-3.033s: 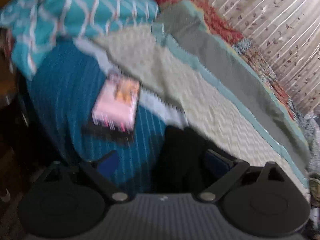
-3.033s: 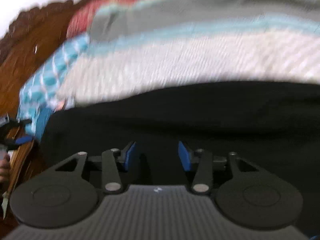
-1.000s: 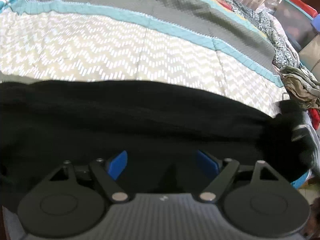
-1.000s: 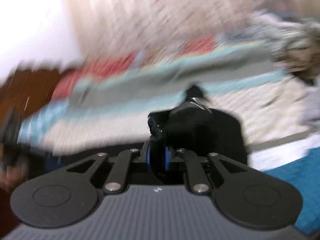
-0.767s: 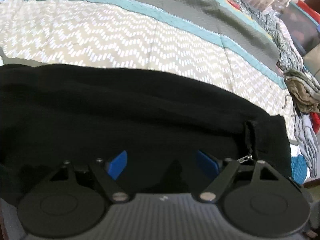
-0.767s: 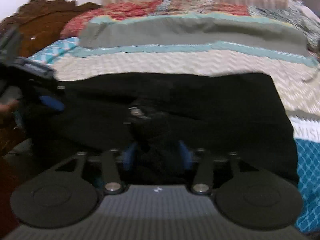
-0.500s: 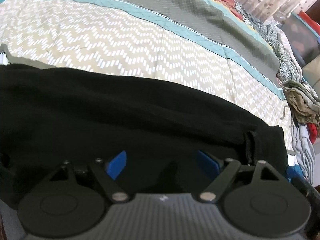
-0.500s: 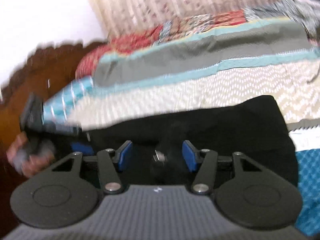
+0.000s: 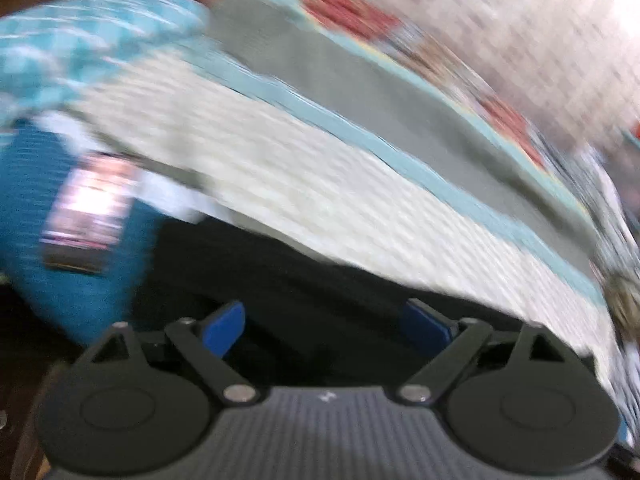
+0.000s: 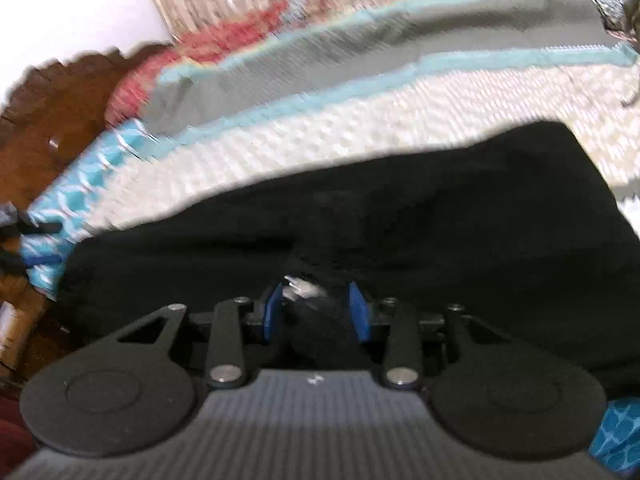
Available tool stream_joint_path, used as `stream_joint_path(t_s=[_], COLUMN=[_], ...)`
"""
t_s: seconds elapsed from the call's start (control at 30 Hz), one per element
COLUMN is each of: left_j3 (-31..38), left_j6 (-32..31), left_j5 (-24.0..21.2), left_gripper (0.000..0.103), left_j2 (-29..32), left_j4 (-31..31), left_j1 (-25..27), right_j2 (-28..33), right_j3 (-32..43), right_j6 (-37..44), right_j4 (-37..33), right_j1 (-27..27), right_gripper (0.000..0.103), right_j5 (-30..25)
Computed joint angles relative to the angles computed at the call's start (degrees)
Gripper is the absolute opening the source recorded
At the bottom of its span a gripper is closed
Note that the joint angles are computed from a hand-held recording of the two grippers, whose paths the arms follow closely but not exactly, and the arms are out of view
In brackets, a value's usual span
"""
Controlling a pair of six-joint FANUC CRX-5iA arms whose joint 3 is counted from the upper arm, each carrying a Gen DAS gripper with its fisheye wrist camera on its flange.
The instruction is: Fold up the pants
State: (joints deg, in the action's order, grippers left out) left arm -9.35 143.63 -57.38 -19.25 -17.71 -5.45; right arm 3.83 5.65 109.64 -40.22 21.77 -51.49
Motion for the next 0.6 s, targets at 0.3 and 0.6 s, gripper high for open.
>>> stream_joint_path(t_s=[0.3, 0.6], left_j3=[-13.9, -30.5], left_j6=[4.2, -9.4], left_j5=[1.0, 15.0], left_gripper=[0.098, 0.102], left_j2=[-12.2, -19.8], left_j4=[6.5, 26.6], left_j1=[13.0, 22.9], right_j2=[11.2, 23.1], right_j3=[18.9, 35.0], right_j6=[4.3, 2.4], right_j4=[-4.7, -0.8], right_j1=[5.1, 19.3], right_gripper=[0.047, 0.046], right_j5=[-10.9, -19.8])
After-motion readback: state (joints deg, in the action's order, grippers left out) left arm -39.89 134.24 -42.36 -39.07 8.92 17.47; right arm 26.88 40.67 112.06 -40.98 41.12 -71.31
